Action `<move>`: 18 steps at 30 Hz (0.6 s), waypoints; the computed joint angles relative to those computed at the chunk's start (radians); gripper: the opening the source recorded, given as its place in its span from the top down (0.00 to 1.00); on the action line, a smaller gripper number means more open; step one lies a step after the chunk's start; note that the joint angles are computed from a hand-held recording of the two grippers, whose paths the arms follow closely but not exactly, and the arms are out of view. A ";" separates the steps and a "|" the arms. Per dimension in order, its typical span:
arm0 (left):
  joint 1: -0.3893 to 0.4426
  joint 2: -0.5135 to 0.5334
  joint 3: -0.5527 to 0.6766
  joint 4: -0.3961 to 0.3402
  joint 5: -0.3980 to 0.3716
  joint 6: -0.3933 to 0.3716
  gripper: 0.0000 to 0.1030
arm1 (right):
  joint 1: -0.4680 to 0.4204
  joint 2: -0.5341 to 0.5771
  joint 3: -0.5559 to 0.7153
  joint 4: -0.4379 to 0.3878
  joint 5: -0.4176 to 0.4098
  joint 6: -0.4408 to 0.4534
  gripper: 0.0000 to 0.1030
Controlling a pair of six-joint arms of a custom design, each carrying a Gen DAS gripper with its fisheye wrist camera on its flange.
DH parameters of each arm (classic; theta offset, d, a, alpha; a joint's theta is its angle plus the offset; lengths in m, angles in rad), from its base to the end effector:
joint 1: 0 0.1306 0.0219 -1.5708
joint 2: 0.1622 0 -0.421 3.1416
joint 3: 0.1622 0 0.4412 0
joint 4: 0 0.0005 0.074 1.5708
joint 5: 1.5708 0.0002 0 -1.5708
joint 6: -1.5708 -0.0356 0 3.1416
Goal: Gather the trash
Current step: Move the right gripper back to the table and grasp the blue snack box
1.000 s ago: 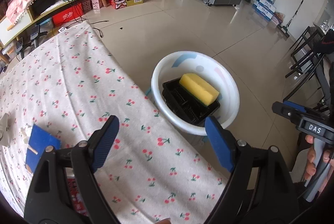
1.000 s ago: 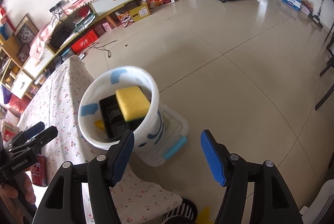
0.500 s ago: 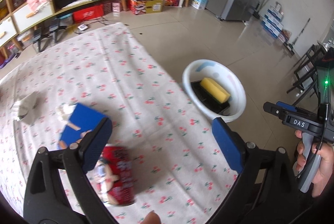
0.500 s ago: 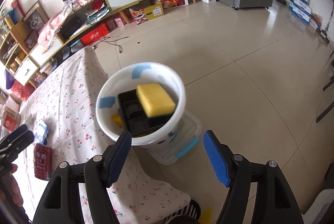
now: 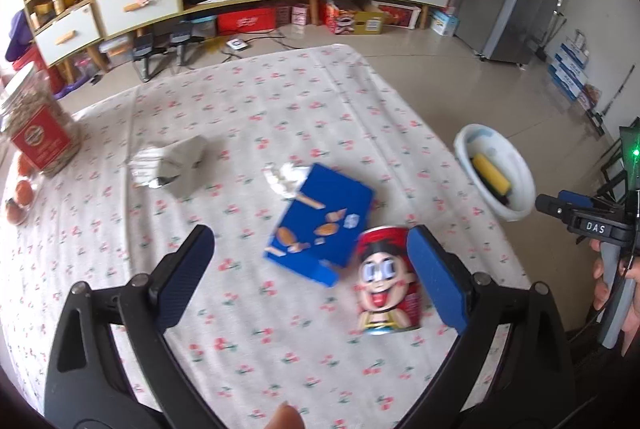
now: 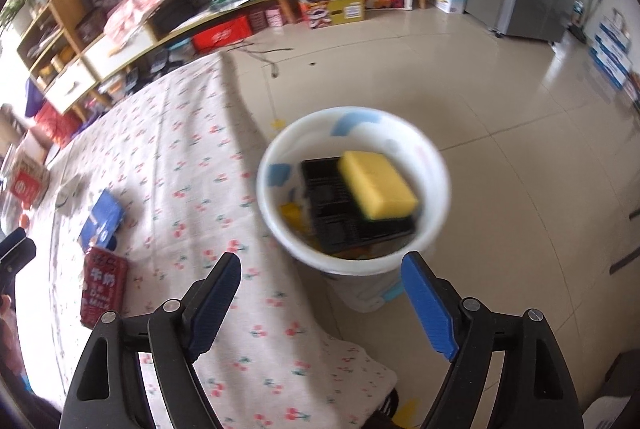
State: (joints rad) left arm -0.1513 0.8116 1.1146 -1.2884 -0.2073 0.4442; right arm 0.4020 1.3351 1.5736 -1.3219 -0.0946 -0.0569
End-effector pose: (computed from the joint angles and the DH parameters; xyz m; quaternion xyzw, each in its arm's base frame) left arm 0.2643 -0.0334 0.5196 -0.1685 0.9378 0.0105 0.3034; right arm 0.4321 0.1868 0.5579 -0.1777 0.9530 0.0995 0.2243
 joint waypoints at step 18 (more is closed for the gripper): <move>0.448 -0.136 -0.089 -0.106 0.141 -0.117 0.06 | 0.270 0.197 0.205 -0.102 -0.106 -0.094 0.19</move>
